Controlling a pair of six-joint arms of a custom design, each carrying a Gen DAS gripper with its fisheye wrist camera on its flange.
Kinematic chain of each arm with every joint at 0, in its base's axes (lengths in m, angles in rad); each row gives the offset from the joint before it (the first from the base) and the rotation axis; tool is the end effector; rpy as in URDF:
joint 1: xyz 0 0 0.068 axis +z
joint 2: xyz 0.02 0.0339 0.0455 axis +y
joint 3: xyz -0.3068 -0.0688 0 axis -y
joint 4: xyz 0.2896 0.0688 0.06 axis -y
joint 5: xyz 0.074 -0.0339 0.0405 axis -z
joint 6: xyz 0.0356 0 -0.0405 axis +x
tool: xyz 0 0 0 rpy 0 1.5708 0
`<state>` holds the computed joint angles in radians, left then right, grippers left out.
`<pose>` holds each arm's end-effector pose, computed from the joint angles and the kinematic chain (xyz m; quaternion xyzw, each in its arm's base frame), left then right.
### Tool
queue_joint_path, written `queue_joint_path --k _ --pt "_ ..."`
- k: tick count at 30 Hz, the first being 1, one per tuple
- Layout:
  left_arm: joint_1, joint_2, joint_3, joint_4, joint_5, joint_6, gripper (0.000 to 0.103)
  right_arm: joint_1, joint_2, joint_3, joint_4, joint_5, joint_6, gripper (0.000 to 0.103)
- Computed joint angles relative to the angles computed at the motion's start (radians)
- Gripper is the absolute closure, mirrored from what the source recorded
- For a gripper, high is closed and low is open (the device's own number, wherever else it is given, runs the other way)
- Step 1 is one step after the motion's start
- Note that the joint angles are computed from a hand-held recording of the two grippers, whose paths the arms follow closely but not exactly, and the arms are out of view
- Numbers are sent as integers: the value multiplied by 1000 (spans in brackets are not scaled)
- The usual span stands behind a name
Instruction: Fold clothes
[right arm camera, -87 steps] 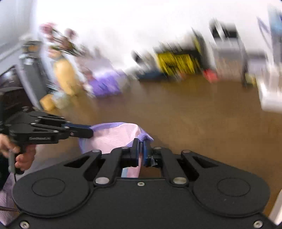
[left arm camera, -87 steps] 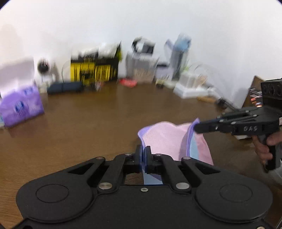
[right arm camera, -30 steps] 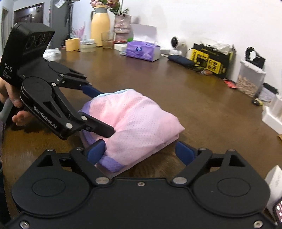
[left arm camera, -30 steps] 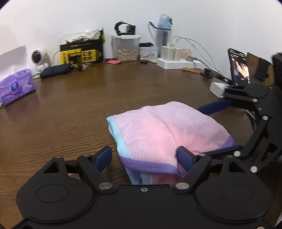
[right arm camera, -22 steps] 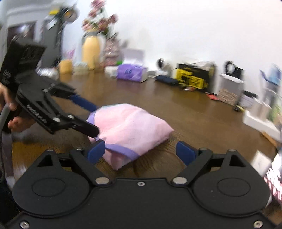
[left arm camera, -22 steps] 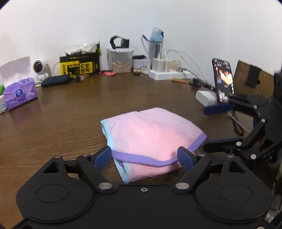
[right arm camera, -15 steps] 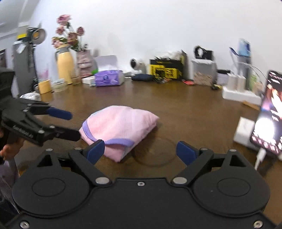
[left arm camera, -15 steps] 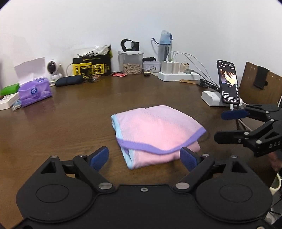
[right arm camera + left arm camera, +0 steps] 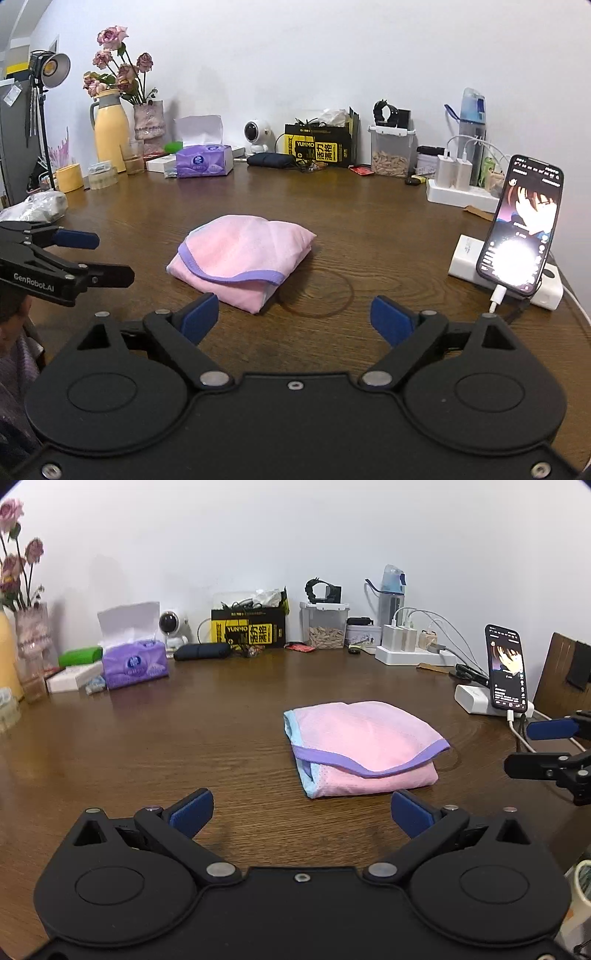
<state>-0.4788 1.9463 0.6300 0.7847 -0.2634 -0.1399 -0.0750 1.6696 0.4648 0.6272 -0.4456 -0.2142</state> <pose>0.3210 -0.1562 0.0788 0.0808 0.8592 -0.0413 0.5036 0.2991 -0.0071 0.1119 -0.1647 0.8481 0.1253 0.4878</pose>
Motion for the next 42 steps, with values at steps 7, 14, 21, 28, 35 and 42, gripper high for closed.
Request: queue_joint_path --k 7,14,21,28,35,42 --pt "6 1 0 -8 26 -12 0 27 43 10 42 69 31 10" --pt "-2 14 7 -4 28 -2 0 16 59 9 51 77 29 10" --pt "-25 100 6 86 -49 34 0 12 135 -19 227 76 96 9" --pt "-54 175 -11 247 -121 116 0 9 268 -52 470 59 137 8" --pt "-51 275 -46 528 -131 108 0 -24 361 -68 674 -26 201 5" --pt "17 248 -52 503 1 10 0 -42 334 -32 560 -87 200 5"
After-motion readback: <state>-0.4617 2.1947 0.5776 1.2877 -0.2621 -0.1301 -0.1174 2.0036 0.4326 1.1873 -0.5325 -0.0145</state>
